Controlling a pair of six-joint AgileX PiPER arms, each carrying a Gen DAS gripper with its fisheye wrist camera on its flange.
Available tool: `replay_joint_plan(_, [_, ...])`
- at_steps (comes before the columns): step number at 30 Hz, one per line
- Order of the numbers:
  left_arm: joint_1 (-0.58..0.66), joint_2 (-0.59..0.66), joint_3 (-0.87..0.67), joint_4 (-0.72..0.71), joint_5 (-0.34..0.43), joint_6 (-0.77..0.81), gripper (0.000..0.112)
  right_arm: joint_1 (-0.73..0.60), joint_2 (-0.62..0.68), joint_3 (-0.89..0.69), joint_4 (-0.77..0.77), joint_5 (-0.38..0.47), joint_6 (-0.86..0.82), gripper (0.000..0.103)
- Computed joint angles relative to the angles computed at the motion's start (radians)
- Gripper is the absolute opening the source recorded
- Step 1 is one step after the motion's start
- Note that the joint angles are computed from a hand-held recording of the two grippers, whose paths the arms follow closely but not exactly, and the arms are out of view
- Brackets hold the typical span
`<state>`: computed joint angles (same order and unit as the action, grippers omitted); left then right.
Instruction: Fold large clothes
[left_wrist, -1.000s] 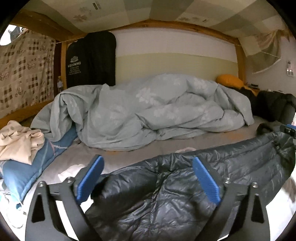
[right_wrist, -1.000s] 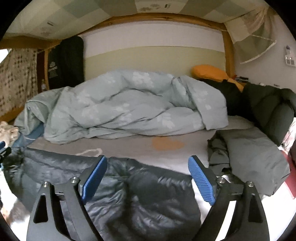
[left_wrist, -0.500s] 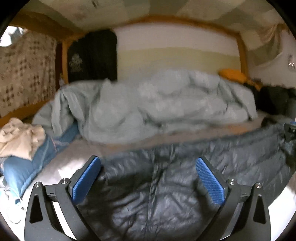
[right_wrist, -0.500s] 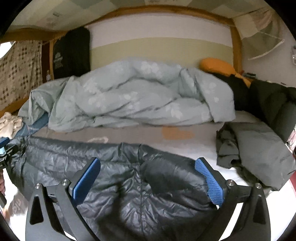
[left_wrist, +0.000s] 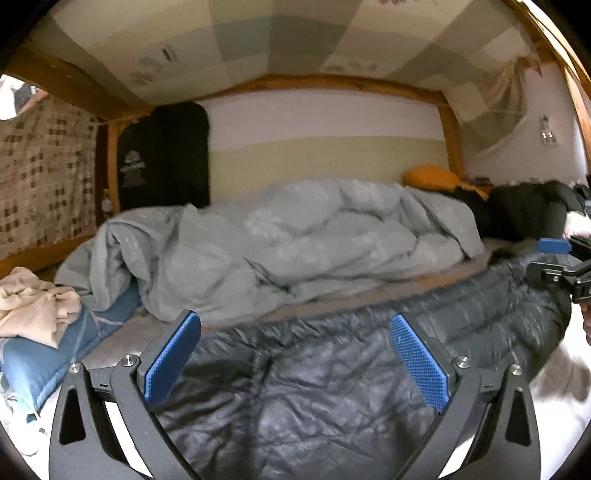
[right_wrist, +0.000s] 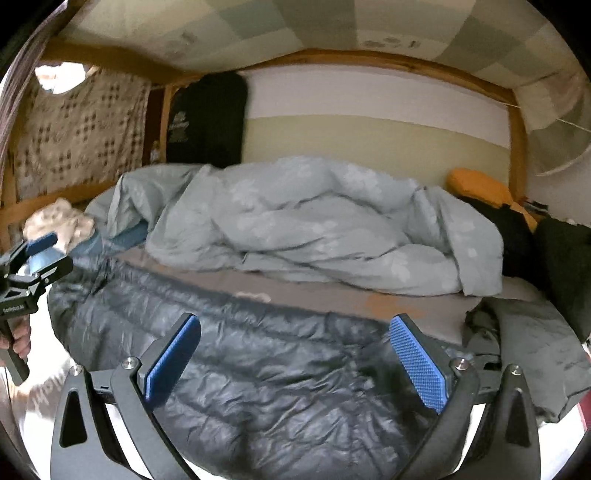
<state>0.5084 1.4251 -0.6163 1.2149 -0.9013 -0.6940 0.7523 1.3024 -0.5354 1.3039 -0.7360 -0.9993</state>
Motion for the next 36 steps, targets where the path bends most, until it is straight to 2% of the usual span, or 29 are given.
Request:
replay_joint_plan(4, [-0.062, 0.028, -0.038, 0.100, 0.093, -0.084, 0.102, -0.056, 0.082, -0.059, 0.115, 0.079, -0.103, 0.102])
replay_joint_plan(7, [-0.128, 0.029, -0.027, 0.034, 0.203, -0.024, 0.102, -0.151, 0.125, -0.087, 0.174, 0.168, -0.127, 0.102])
replay_joint_plan(9, [-0.164, 0.050, -0.048, 0.013, 0.278, -0.023, 0.102, -0.214, 0.132, -0.082, 0.150, 0.221, -0.087, 0.102])
replay_joint_plan(13, [-0.170, 0.131, -0.107, -0.046, 0.309, -0.039, 0.102, -0.300, 0.151, -0.081, 0.088, 0.269, -0.025, 0.102])
replay_joint_plan(15, [-0.191, 0.177, -0.135, -0.132, 0.352, 0.023, 0.102, -0.340, 0.176, -0.094, 0.078, 0.300, -0.025, 0.102])
replay_joint_plan(18, [-0.212, 0.248, -0.189, -0.169, 0.415, 0.039, 0.102, -0.380, 0.226, -0.125, 0.094, 0.331, -0.062, 0.102])
replay_joint_plan(21, [-0.209, 0.293, -0.242, -0.056, 0.446, -0.084, 0.102, -0.415, 0.259, -0.149, 0.104, 0.368, -0.089, 0.102])
replay_joint_plan(26, [-0.211, 0.331, -0.291, 0.107, 0.486, -0.249, 0.103, -0.512, 0.312, -0.188, 0.083, 0.508, -0.073, 0.102])
replay_joint_plan(30, [-0.203, 0.377, -0.339, 0.270, 0.480, -0.433, 0.103, -0.582, 0.373, -0.212, -0.077, 0.614, 0.086, 0.102])
replay_joint_plan(32, [-0.206, 0.392, -0.353, 0.314, 0.483, -0.478, 0.103, -0.592, 0.392, -0.220, -0.144, 0.630, 0.152, 0.102])
replay_joint_plan(36, [-0.221, 0.405, -0.355, 0.338, 0.511, -0.502, 0.103, -0.578, 0.426, -0.226, -0.133, 0.609, 0.142, 0.102])
